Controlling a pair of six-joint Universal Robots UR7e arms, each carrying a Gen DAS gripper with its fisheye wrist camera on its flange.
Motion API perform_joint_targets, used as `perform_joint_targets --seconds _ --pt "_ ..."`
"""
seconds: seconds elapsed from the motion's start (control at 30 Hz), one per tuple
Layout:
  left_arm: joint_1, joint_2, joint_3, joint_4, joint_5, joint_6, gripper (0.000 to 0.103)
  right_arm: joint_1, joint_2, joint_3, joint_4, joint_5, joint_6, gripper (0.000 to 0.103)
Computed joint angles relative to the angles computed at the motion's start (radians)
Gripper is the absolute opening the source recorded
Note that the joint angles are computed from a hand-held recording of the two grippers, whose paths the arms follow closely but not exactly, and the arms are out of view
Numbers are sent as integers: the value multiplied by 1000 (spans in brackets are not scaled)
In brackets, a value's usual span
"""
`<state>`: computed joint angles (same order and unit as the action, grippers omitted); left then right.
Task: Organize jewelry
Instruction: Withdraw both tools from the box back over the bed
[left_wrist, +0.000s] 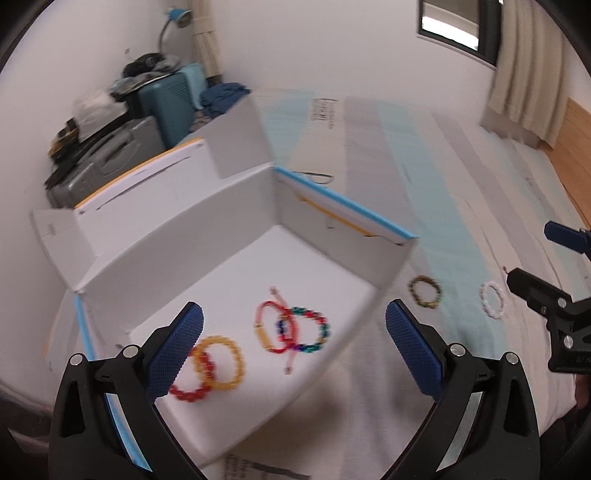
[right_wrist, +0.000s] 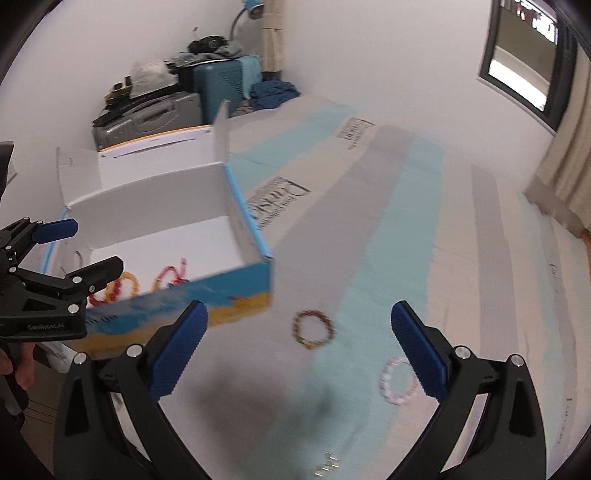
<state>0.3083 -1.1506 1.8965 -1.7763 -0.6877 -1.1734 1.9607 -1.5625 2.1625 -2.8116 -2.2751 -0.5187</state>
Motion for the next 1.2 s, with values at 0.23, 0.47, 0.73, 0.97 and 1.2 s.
perform_joint_targets --seconds 0.23,0.47,0.73,0.97,1.2 --pt "4 115 -35 -169 -30 126 97 -102 -106 10 55 21 -31 96" --pt "24 213 -68 -318 -86 236 97 -192 -158 14 69 41 -61 96" --pt "38 301 -99 -436 -122 337 97 -282 -185 15 63 77 -95 96" --pt "52 355 -104 -518 -152 407 97 -355 -179 13 49 107 -116 95" --pt "73 402 -113 -583 -168 469 97 -407 -149 -3 50 126 -126 90"
